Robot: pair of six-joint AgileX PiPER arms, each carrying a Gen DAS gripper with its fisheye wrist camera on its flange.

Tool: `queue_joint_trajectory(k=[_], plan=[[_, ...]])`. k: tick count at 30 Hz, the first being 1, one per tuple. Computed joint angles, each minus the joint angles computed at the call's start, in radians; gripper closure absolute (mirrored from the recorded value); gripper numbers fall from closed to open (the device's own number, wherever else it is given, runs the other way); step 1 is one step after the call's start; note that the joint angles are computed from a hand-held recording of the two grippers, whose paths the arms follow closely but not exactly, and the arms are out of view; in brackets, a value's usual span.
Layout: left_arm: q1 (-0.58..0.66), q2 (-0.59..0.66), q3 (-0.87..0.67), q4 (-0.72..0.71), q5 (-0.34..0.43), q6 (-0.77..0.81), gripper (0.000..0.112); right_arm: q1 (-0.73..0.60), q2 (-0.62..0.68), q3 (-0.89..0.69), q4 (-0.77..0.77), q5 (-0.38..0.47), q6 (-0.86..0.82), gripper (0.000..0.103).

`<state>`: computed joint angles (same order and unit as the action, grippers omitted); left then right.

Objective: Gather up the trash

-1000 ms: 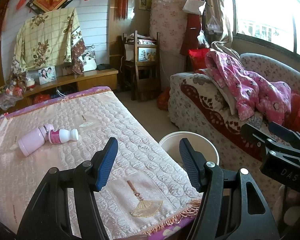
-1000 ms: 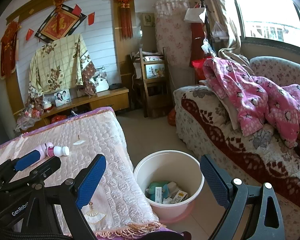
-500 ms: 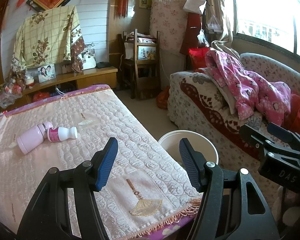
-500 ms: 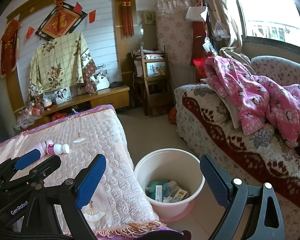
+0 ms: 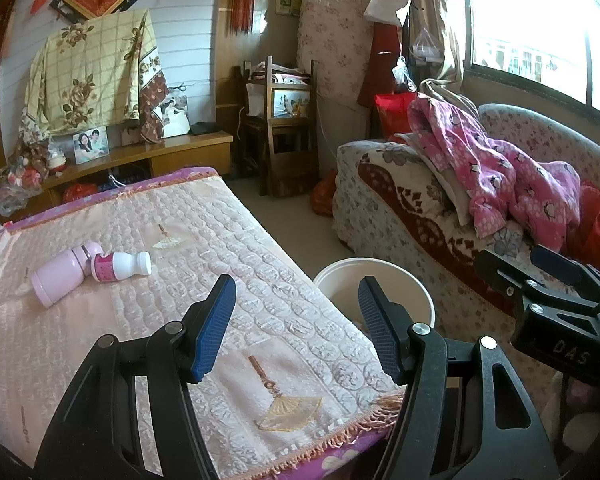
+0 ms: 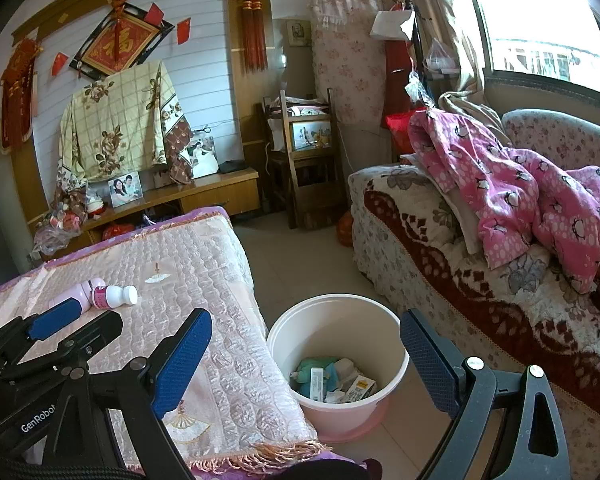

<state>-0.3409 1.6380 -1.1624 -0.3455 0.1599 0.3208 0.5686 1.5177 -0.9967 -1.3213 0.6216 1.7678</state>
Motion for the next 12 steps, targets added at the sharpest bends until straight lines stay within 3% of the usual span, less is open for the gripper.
queue_joint_trajectory(k=[7, 10, 12], plan=[[-0.004, 0.003, 0.013, -0.064, -0.010, 0.064, 0.049, -0.005, 0.008, 0.016, -0.019, -0.012, 0.024, 0.009], [0.011, 0.006, 0.019, -0.211, -0.007, 0.212, 0.049, -0.009, 0.016, 0.019, -0.022, -0.021, 0.026, 0.009], [0.020, 0.009, 0.018, -0.238, -0.002, 0.237, 0.049, -0.004, 0.017, 0.030, -0.030, -0.023, 0.040, 0.009]])
